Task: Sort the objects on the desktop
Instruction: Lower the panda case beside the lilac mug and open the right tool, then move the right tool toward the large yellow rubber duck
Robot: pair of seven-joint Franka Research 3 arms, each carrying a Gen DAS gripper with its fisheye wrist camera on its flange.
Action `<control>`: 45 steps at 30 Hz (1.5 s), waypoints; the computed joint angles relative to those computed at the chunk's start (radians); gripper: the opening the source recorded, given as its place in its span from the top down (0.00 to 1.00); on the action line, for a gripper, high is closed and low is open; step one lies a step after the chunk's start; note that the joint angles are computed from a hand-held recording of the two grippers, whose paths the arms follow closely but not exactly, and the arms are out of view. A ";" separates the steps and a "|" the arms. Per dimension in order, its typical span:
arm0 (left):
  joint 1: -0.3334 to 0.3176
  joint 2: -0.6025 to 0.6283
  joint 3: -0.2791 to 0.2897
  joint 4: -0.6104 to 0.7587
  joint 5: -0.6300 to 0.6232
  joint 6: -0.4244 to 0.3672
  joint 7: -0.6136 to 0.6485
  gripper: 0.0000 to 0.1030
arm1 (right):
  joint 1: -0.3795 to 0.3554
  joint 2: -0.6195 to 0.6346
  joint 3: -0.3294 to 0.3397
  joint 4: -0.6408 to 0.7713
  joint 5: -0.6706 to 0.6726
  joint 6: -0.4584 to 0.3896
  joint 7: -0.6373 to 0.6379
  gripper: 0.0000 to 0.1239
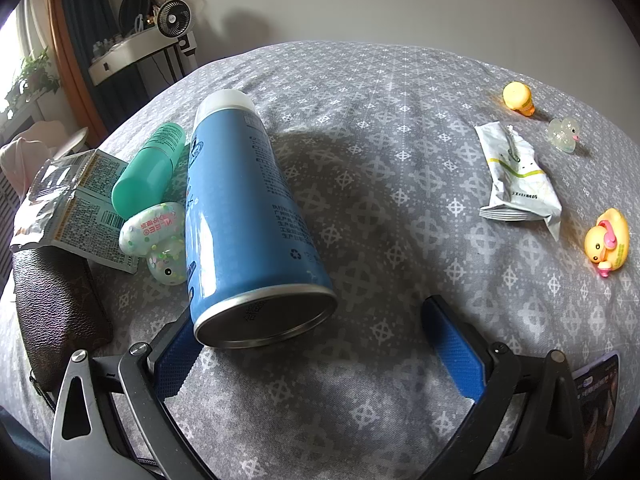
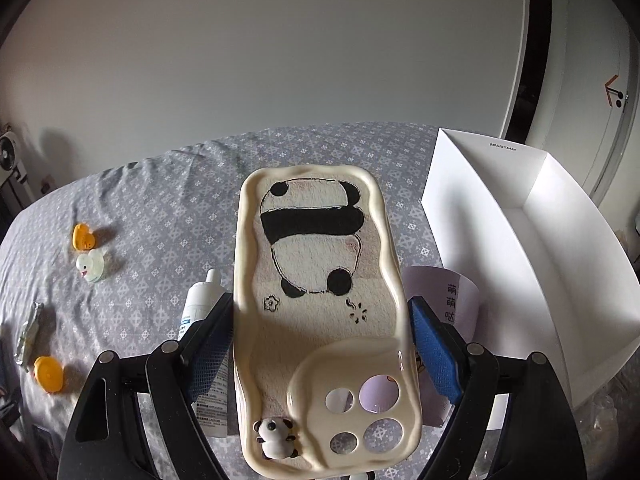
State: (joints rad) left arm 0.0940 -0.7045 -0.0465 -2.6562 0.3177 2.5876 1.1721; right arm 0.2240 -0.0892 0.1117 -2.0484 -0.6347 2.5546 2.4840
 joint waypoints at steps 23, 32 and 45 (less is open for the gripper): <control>0.001 0.000 -0.001 -0.001 0.000 0.002 0.000 0.00 | 0.015 0.014 -0.005 0.000 0.030 -0.025 -0.014 0.31; 0.001 0.001 -0.002 -0.001 0.000 0.003 -0.001 0.00 | 0.010 -0.016 0.002 -0.017 0.013 0.014 0.022 0.28; 0.001 0.001 -0.002 -0.001 0.001 0.003 -0.001 0.00 | 0.133 0.080 0.046 0.042 0.376 0.212 -0.383 0.17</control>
